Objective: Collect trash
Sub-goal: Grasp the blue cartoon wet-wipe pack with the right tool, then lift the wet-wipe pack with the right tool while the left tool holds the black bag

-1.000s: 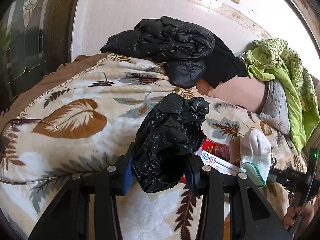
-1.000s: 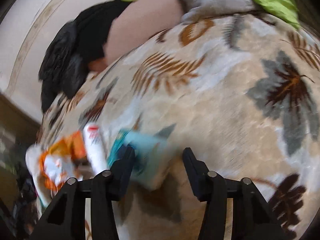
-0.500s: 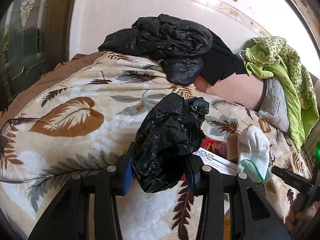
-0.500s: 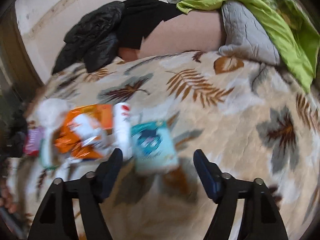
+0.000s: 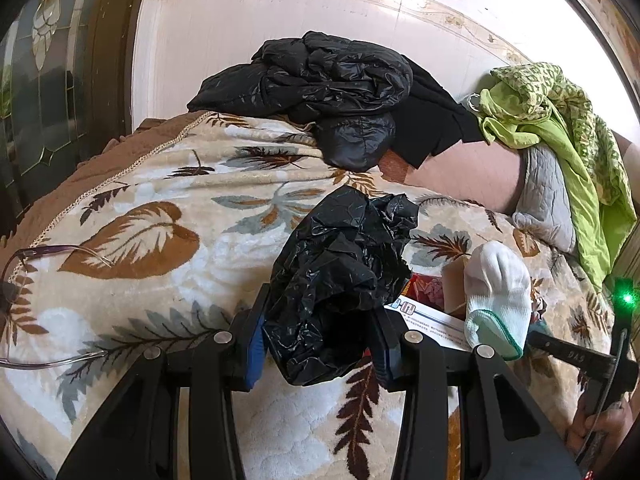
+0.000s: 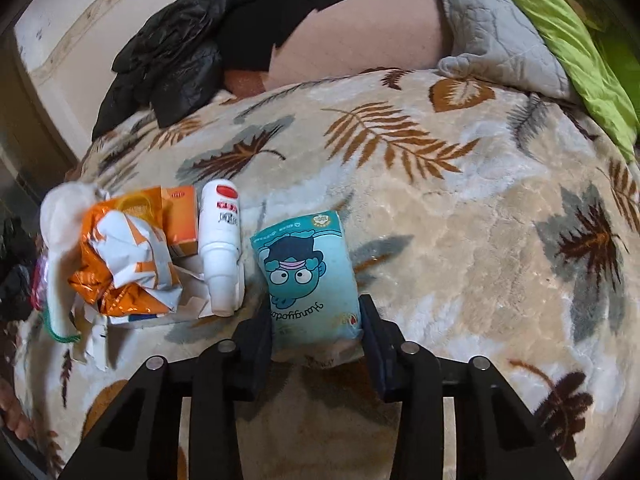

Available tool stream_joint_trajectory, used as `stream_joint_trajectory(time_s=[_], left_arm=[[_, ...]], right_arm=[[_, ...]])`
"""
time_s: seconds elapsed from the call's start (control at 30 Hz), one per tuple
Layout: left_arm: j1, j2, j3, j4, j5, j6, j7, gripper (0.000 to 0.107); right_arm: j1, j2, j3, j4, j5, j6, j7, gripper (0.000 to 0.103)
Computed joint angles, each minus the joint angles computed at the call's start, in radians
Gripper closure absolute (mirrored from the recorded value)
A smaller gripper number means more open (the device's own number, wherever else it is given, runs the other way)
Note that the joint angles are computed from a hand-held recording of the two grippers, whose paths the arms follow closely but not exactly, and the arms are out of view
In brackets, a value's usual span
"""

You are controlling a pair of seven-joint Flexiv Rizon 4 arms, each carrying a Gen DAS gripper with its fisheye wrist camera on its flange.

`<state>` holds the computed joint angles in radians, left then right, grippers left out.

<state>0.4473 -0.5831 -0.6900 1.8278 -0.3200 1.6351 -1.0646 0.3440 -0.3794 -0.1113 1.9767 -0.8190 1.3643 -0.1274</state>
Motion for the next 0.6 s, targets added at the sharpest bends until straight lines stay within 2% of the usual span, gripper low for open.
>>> stream_joint_trajectory(time_s=[0.1, 0.27, 0.6], left_arm=[[0.021, 0.001, -0.025, 0.011, 0.003, 0.013, -0.003, 0.065], [0.045, 0.004, -0.049, 0.023, 0.024, 0.016, -0.017, 0.065], [0.130, 0.030, -0.135, 0.103, 0.111, 0.060, -0.066, 0.065]], right_arm=[[0.024, 0.026, -0.043, 0.023, -0.079, -0.002, 0.087, 0.062], [0.019, 0.068, -0.048, 0.032, -0.244, -0.061, 0.214, 0.062], [-0.039, 0.159, 0.037, 0.060, -0.514, -0.153, 0.395, 0.062]])
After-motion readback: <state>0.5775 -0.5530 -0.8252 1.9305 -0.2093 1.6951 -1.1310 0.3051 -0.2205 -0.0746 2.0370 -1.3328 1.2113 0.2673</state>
